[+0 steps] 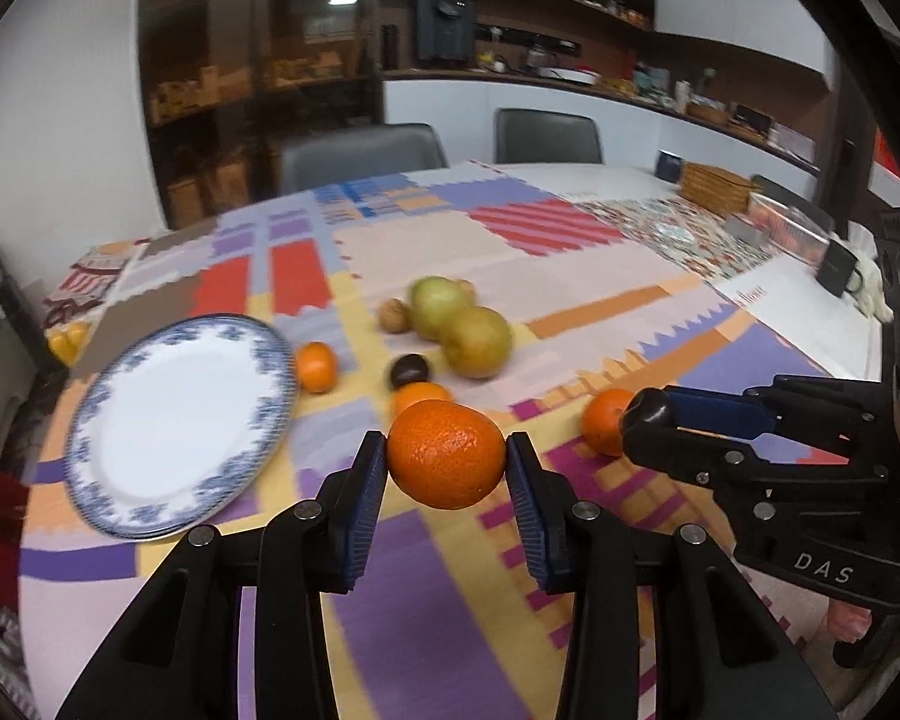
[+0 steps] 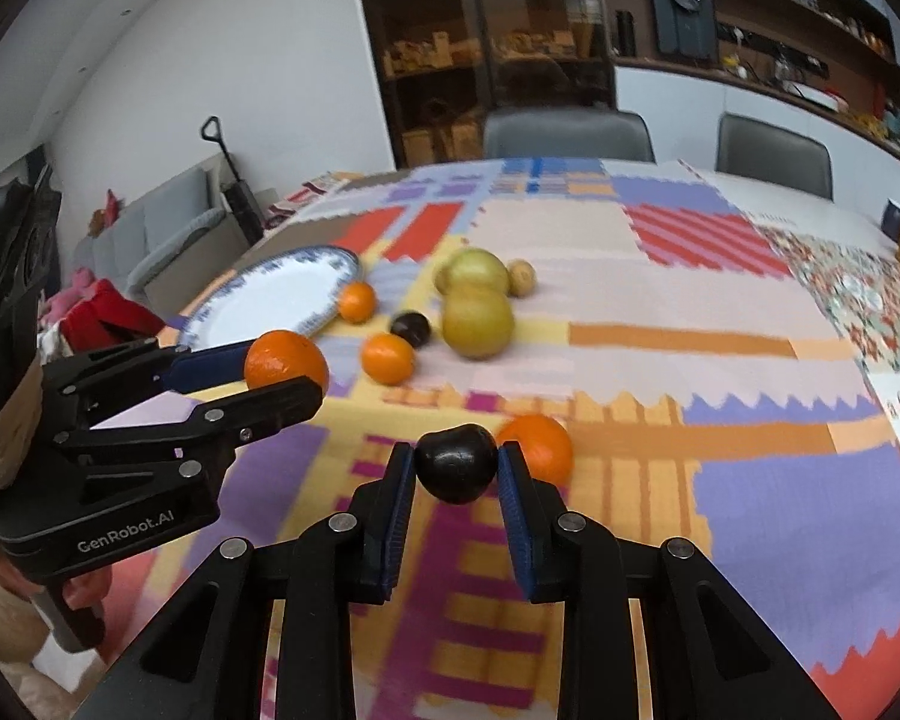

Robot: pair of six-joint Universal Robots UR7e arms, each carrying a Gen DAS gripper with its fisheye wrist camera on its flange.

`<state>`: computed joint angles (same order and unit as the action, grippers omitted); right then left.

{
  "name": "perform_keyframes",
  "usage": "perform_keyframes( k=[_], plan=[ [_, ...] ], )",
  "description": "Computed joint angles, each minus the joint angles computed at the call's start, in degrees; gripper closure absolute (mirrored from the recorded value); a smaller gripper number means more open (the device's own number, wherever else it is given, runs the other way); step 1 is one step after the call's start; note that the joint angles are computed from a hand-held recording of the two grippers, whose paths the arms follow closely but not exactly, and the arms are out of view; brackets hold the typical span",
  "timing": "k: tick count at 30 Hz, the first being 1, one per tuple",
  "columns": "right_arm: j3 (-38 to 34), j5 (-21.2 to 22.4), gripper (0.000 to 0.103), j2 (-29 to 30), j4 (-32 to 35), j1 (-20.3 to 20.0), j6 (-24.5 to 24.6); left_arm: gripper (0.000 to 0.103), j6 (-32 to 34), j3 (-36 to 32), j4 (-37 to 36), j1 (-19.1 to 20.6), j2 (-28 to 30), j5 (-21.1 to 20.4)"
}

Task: Organize fruits
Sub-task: 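Carry the plum in the right tool and tangerine in the left tool over the plate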

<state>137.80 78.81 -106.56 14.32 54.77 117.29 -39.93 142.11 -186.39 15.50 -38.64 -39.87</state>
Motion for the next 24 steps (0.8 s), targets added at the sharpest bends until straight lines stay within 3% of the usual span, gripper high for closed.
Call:
perform_keyframes(
  k=[5,13,17,24],
  plan=[
    [-1.27,1.91,0.074,3.11,-1.16,7.22,2.6,0.063,-7.75,3.0,7.14,-0.98,-5.39,3.79],
    [-4.02,6.74,0.074,10.97,-5.14,19.95,6.46,0.063,-14.54,6.95,14.23,0.08,-12.18,8.63],
    [-6.48,9.14,0.074,16.89,-6.61,25.17,8.98,0.063,-14.51,8.51,14.5,1.97,-14.45,10.31],
    [-11.54,12.9,0.074,27.01,-7.78,31.54,13.72,0.063,-8.27,9.03,10.03,8.26,-15.36,12.12]
  ],
)
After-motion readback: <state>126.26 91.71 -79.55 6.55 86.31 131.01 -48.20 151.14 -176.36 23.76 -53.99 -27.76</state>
